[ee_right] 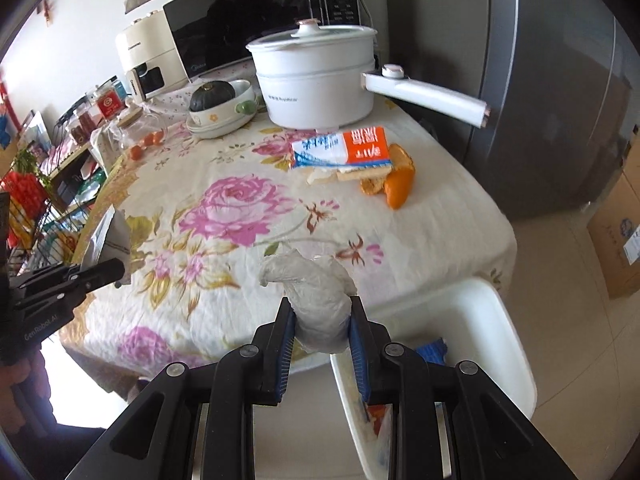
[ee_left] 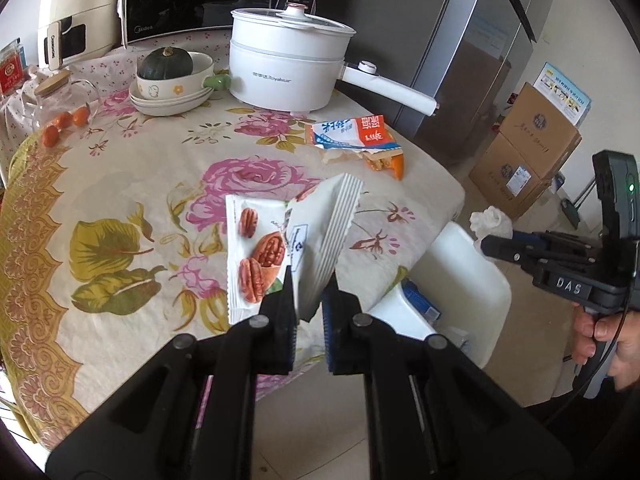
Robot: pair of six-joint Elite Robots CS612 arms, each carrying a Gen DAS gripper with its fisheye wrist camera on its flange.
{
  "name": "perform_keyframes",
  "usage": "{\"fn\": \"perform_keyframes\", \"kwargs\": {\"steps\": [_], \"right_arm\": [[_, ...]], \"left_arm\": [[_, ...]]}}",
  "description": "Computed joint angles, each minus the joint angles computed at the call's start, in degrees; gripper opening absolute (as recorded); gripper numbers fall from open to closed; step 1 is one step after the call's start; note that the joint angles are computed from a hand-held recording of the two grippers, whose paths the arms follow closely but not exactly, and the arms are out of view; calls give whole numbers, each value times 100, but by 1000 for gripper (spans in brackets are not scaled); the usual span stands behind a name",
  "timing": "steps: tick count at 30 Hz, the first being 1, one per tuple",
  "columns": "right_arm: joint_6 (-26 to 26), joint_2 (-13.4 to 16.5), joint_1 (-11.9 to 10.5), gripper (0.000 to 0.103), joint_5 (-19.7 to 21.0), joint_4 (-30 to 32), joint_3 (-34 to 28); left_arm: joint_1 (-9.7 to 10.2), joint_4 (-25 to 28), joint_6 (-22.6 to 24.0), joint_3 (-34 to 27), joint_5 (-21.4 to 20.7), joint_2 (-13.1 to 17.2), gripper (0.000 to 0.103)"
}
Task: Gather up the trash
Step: 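Carry the packet with the left tool while the right tool carries the tissue over the bin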
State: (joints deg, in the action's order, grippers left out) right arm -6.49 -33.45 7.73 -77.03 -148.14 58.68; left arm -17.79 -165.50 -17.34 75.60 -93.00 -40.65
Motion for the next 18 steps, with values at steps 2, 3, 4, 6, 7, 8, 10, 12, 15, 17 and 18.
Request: {"fn": "perform_keyframes", "kwargs": {"steps": [2, 3, 4, 6, 7, 8, 10, 12, 15, 17, 18], "right_arm": [[-86, -91, -20, 26, -13, -86, 161], [-116, -120, -28, 26, -24, -111, 213], [-136, -149, -36, 26, -47, -118, 263], [-135, -196, -60, 26, -86, -61, 339], [-118, -220, -68, 26, -96, -44, 382], [-101, -242, -83, 26, -109, -12, 418], [-81, -275, -110, 26, -159, 32, 481], [-52, -295, -140, 27, -192, 81, 520], [34, -321, -195, 27, -254, 162, 572], [103, -342, -243, 27, -278, 206, 612], [130, -346, -265, 27, -289, 224, 622]], "left_arm": [[-19, -92, -68, -7, -175, 12, 12], [-38, -91, -54, -21, -225, 21, 12], [-65, -68, -13, -50, -269, 37, 12], [-121, 3, 96, -131, -337, 86, 12], [-144, 41, 130, -170, -379, 107, 12], [-169, 80, 166, -214, -427, 136, 12], [-229, 184, 252, -319, -525, 203, 12], [-286, 281, 329, -435, -628, 276, 12], [-377, 435, 473, -616, -793, 389, 13], [-438, 545, 582, -742, -866, 469, 13], [-464, 604, 620, -812, -900, 512, 13]]}}
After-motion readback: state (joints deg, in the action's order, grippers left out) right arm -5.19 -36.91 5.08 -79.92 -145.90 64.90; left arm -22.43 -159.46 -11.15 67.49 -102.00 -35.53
